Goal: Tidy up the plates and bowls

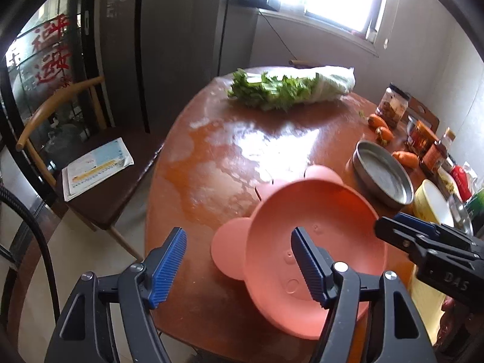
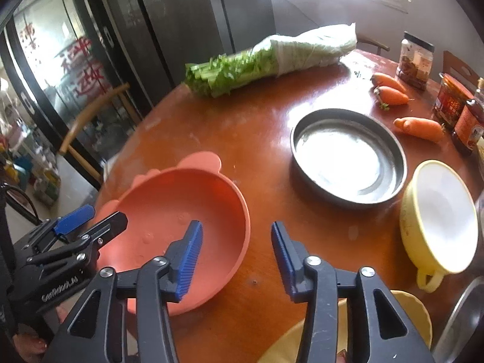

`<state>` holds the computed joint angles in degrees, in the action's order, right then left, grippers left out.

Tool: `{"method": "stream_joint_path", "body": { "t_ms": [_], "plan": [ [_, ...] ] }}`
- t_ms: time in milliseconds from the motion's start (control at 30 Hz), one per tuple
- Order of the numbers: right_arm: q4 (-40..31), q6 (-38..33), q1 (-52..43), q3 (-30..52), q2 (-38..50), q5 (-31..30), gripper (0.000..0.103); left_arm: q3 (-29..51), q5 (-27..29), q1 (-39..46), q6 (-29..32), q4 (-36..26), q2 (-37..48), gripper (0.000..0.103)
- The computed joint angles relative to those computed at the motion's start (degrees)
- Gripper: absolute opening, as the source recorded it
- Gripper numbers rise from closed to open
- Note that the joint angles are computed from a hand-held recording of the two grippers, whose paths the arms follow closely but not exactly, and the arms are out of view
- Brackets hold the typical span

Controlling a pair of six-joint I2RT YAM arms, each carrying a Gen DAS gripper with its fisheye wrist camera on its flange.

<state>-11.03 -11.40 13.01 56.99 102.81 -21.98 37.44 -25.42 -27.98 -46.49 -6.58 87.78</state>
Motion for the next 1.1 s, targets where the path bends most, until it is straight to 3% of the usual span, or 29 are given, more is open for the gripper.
{"method": "stream_joint_path", "body": {
  "t_ms": [467, 900, 1100],
  "plan": [
    [-6.2, -9.43, -15.07, -9.68, -19.04, -8.85, 0.06, 4.69, -6.9, -12.72, -6.33, -9.58, -3.65, 0.074],
    [-19.68, -28.66, -35.18, -14.3, -24.25, -18.32, 0.062, 15.33, -6.17, -24.63, -9.12, -10.02, 9.35, 0.074],
    [-22.9, -32.88, -42.36, -17.19, -24.42, -18.94, 0.062, 18.44, -4.22, -25.4, -7.79, -8.59, 14.19, 0.074]
  ]
}}
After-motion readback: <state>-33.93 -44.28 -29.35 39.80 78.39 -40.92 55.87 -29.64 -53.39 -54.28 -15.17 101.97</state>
